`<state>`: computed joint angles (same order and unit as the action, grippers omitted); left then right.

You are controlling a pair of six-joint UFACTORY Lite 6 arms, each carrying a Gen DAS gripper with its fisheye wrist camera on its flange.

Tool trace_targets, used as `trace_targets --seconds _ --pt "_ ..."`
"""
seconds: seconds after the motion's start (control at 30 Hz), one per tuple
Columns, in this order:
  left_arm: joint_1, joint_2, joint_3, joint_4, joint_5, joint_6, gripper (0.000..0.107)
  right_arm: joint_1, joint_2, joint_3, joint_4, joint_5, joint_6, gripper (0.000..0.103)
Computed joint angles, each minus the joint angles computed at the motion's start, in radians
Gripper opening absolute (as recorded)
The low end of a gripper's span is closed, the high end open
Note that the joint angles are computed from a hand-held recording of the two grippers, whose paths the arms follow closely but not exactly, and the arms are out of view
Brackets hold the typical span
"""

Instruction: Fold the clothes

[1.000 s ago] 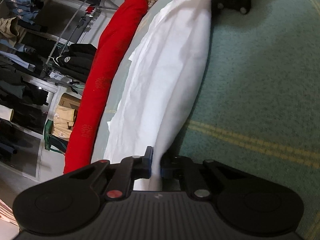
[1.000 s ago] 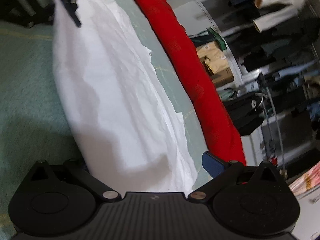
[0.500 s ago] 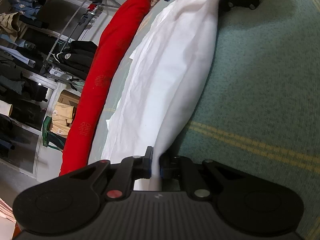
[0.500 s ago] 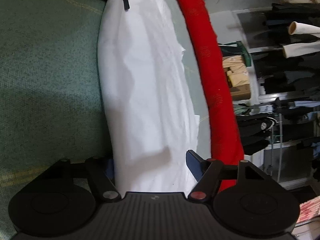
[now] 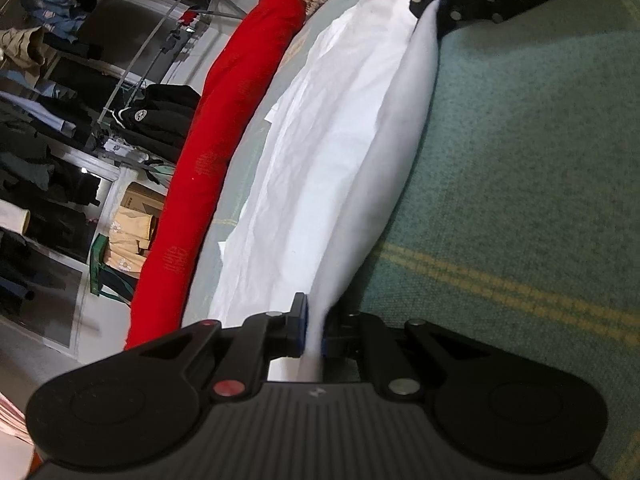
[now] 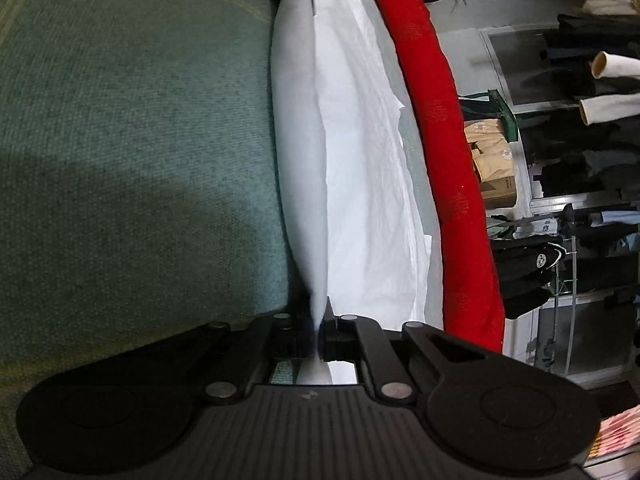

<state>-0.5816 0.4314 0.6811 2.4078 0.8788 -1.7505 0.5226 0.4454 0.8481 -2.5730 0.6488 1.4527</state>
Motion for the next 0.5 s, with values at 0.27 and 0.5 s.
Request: trace_targets --seconds 0.27,0.5 --pt "-0.032 0.027 -0.013 -0.058 0.070 0.046 0.001 -0.014 0.005 0.008 -0.032 0.007 0.044 0.008" --pt "-0.013 0.045 0.036 -0.065 0.054 0.063 0.005 -0.018 0.002 0.022 -0.037 -0.007 0.000 0.007"
